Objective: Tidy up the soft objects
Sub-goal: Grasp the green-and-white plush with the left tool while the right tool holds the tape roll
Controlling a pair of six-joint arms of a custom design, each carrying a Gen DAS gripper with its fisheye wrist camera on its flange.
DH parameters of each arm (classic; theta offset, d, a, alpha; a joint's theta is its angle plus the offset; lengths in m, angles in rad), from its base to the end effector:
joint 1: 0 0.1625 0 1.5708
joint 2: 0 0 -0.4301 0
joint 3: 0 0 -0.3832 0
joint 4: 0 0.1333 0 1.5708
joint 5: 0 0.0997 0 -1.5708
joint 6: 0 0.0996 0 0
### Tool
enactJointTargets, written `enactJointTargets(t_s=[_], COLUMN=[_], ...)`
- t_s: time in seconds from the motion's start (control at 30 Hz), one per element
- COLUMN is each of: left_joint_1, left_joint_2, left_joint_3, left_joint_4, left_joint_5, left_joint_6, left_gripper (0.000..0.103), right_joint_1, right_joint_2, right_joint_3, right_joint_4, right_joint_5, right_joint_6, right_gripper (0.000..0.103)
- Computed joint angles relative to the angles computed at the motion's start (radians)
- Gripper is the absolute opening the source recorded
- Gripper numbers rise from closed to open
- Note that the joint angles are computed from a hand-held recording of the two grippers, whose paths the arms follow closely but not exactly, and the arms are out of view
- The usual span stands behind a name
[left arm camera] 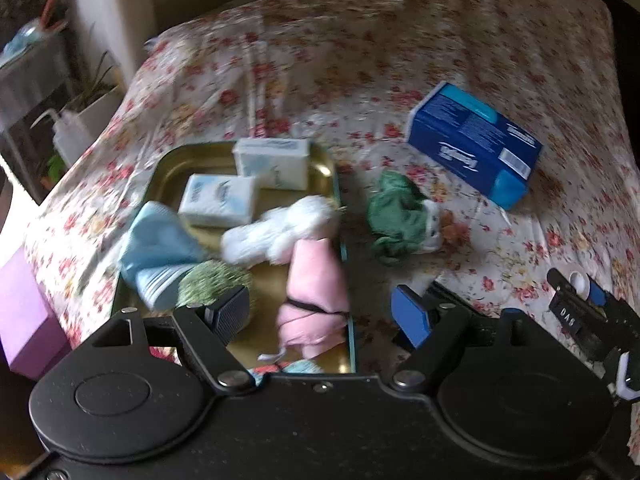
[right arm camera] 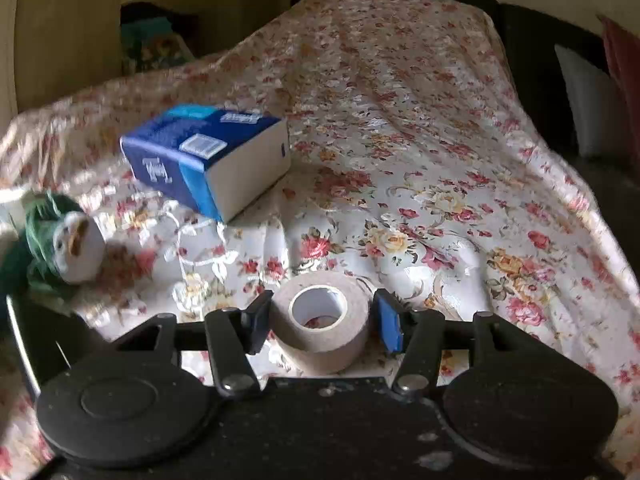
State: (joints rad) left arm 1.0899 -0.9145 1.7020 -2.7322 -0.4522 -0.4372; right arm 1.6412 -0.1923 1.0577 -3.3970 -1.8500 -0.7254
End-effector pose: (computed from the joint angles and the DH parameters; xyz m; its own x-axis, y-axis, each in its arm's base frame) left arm -0.0992 -0.6719 0.2276 -0.6710 -0.4302 -0.6039 0.1617 0.7099 -0.6854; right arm 0.1623 -0.7968 -0.0202 -0.7026 -0.2611 0.6619 -0.6769 0.5322 -0.5086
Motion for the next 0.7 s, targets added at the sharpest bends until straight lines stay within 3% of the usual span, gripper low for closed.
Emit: enactJointTargets(t_s=[0.13,0.5,0.7], left_joint_1=[0.003,0.04,0.056], left_joint_2=[0.04,0.186,0.287], left_joint_3=[-0.043,-0.239,-0.372], left_joint_4=[-0.034,-0.008,0.01], left_joint_5=[-0.004,-0.019,0.005], left_joint_6=[0.064,0.1,0.178], left_gripper=[0.075,0.075,0.083], right_joint_1=[-0.005,-0.033,-0.049], right_joint_2=[-0.005,-0.054,-0.075], right_joint_3=[0.004,0.054,0.076], right_joint_4=[0.005,0.043,0.06], right_joint_5=[0.019,0.107,0.157], right_joint_6=[0.016,0.104,0.148], right_gripper=[0.05,0.049,0.049])
